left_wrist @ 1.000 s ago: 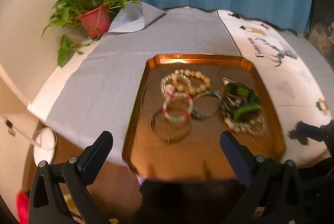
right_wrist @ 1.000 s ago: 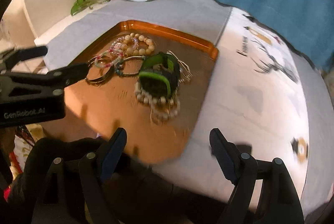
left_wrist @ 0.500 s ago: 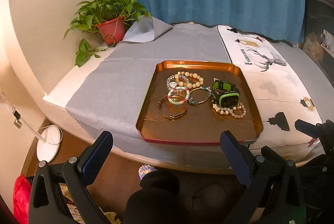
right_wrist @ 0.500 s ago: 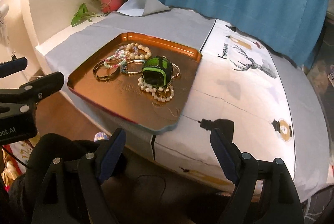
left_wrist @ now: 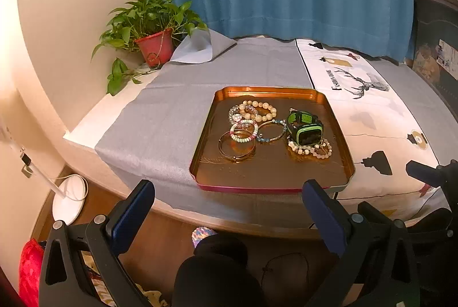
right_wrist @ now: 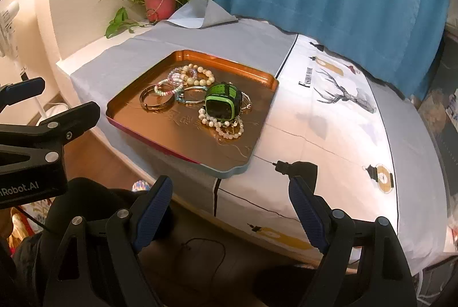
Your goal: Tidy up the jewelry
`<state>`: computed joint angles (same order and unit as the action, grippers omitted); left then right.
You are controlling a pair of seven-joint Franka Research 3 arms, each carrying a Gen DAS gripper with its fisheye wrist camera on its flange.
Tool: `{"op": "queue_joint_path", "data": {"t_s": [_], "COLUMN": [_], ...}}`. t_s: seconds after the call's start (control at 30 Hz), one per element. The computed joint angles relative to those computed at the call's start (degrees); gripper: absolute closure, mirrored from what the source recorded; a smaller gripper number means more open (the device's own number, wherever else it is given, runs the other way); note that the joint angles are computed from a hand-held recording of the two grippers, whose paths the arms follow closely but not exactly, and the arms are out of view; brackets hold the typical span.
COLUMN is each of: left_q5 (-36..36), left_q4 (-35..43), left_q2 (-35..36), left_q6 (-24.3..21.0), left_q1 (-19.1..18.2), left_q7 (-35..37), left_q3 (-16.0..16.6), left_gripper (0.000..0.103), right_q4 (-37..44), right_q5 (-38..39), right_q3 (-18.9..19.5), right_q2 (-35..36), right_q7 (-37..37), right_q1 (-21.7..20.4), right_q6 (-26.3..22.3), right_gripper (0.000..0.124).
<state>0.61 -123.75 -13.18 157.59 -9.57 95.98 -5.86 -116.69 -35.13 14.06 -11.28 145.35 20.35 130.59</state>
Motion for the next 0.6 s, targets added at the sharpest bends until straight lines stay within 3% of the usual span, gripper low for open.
{"op": "queue_joint_path", "data": {"t_s": [0.6], "left_q5": [0.45], "left_q4": [0.39], "left_q2": [0.6], "left_q6": [-0.46], "left_q1": [0.18], "left_q7": [0.26], "left_q3": [-0.17], "left_gripper": [0.0], "right_q4": [-0.01], "right_q5": [0.66], "right_q3": [-0.28], "right_q2": [0.31], "right_q7": [-0.47], "right_q1": [0.09], "right_q6": [-0.33], "right_gripper": [0.04]}}
